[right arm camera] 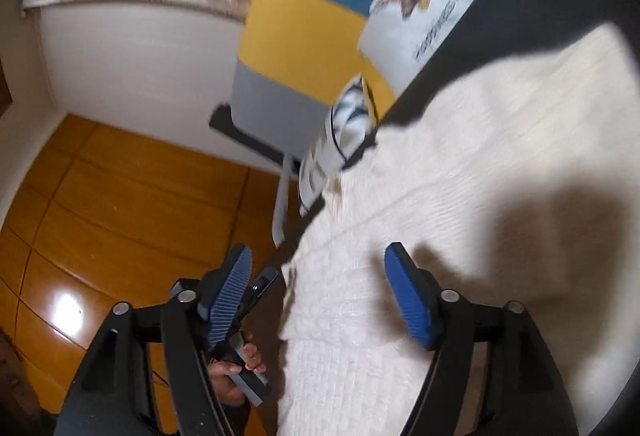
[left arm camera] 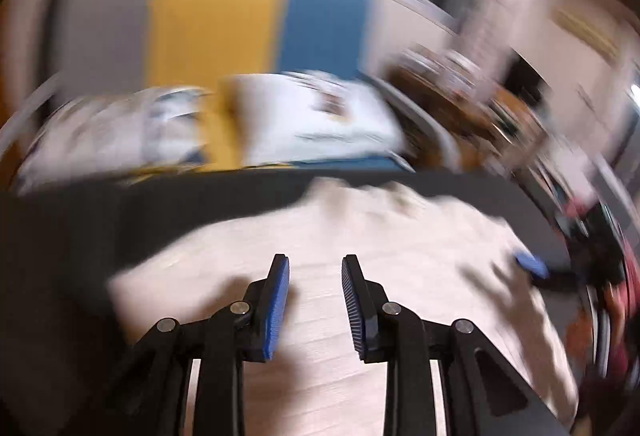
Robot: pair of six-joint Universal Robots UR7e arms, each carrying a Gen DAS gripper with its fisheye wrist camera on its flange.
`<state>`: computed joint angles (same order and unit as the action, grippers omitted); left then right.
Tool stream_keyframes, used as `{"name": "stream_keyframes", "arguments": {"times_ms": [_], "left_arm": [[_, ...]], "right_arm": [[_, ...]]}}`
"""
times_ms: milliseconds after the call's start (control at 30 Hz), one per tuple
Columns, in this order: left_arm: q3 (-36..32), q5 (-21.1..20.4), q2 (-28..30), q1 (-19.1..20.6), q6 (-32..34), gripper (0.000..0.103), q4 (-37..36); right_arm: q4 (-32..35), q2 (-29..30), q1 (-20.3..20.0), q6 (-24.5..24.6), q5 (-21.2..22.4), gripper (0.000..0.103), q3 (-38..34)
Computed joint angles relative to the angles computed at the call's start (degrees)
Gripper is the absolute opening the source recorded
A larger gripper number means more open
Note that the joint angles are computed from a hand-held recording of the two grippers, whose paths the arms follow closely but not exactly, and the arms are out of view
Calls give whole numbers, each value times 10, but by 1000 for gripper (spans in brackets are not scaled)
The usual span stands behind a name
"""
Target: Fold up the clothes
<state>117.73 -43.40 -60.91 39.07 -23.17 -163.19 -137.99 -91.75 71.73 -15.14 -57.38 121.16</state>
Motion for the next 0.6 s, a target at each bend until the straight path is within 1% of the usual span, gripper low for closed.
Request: {"name": "stream_keyframes", "arguments": {"times_ms": [33, 67, 167, 233, 300, 367, 467, 567, 600], "left_arm": [[-18, -18, 16, 3, 34, 27, -1], [-33, -34, 28, 8, 59, 27, -1], [-89, -91, 67, 25, 120, 27, 15], [-123, -116, 89, 33, 136, 27, 48], [-142, -126, 109, 38, 145, 27, 73], [-153, -129, 121, 42, 154, 27, 88], [-159, -145, 130, 45, 174, 27, 86], [-177, -148, 144, 47, 192, 27, 106], [-183, -149, 148, 48, 198, 27, 112]], "right_arm": [[-2, -12, -9, 4, 0, 78, 4], [1, -23, -19, 9, 0, 82, 6], [-26, -42, -45, 50, 0, 83, 26], [-39, -49, -58, 51, 3, 83, 33], [-59, -47, -60, 57, 1, 83, 38], [-83, -41, -52, 62, -16, 83, 39], [-131, -39, -49, 85, -33, 81, 50], [-188, -51, -50, 107, -56, 81, 66], [-189, -49, -49, 105, -57, 81, 65]]}}
